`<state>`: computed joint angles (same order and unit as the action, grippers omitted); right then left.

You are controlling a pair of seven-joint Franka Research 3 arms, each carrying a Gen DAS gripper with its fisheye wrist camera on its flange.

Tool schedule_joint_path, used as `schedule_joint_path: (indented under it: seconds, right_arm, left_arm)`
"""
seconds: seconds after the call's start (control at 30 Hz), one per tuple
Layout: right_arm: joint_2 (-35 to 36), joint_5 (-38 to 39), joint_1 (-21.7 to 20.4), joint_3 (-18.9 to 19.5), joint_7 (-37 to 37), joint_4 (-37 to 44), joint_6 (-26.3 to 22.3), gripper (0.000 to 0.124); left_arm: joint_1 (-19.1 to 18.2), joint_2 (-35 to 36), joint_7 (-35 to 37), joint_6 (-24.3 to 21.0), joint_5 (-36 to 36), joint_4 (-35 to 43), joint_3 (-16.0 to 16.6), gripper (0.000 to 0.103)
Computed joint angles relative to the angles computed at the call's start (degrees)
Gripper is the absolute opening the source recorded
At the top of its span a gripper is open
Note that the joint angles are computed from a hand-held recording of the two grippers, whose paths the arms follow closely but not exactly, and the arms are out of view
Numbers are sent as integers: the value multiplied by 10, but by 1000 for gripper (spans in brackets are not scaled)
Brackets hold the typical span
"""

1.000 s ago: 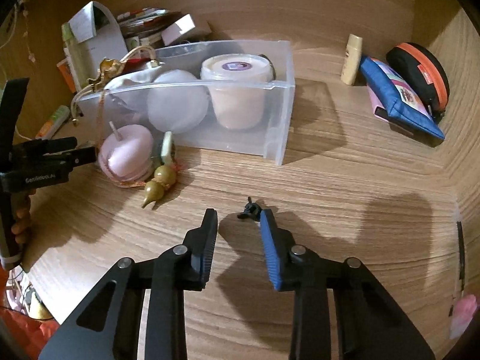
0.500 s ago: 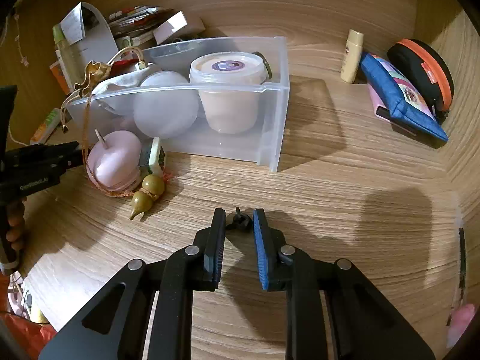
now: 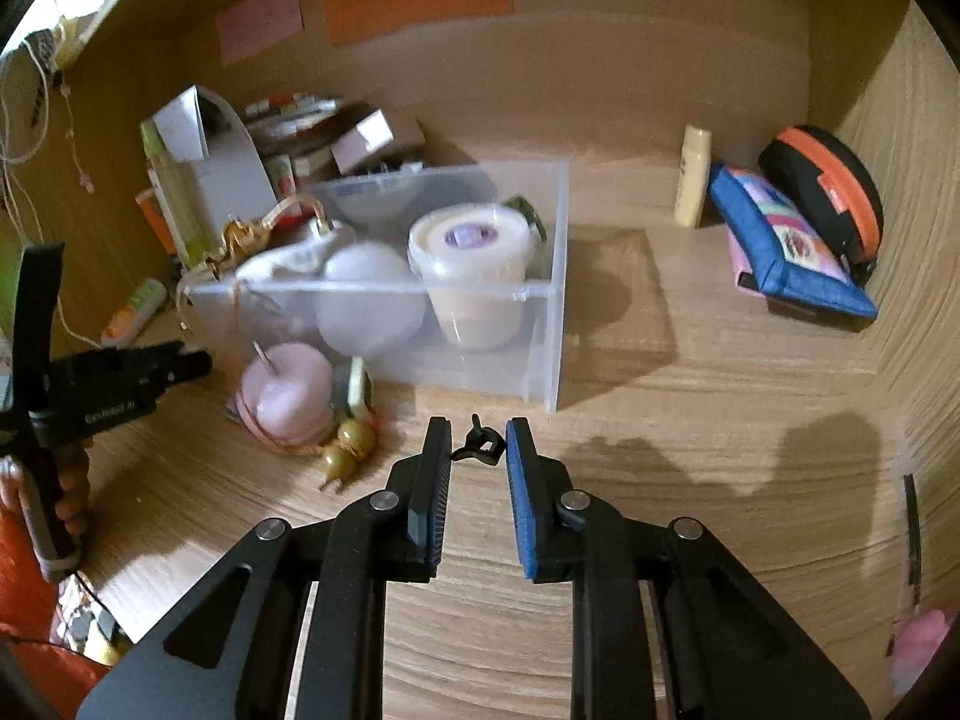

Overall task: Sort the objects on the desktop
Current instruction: 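Carry brass block with left tool over box while right tool carries black clip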

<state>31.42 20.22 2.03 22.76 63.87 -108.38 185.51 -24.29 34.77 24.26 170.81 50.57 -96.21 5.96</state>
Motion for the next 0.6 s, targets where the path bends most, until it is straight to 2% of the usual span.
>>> schedule_joint_path:
  seconds: [0.13,0.2,0.37,0.47,0.6]
  right_arm:
    - [4,-7,-51,61,-8,-8,23,17]
    - [12,-21,-91,105,-7,-13,34,17]
    - [43,-78,-194,221,10,-28,53,17]
    - [51,-109,-225,255,28,-38,68,17]
    - [62,-148,-248,281,53,-41,80,17]
  left_arm:
    - [-33,-18,-63,16,45,-16,40,41]
    - [-49,-28,-105,23,82,-23,60,41]
    - [-64,-46,-200,36,175,-31,74,41]
    - [-68,-55,-252,41,229,-30,76,41]
    - [-70,-67,-322,40,298,-23,73,41]
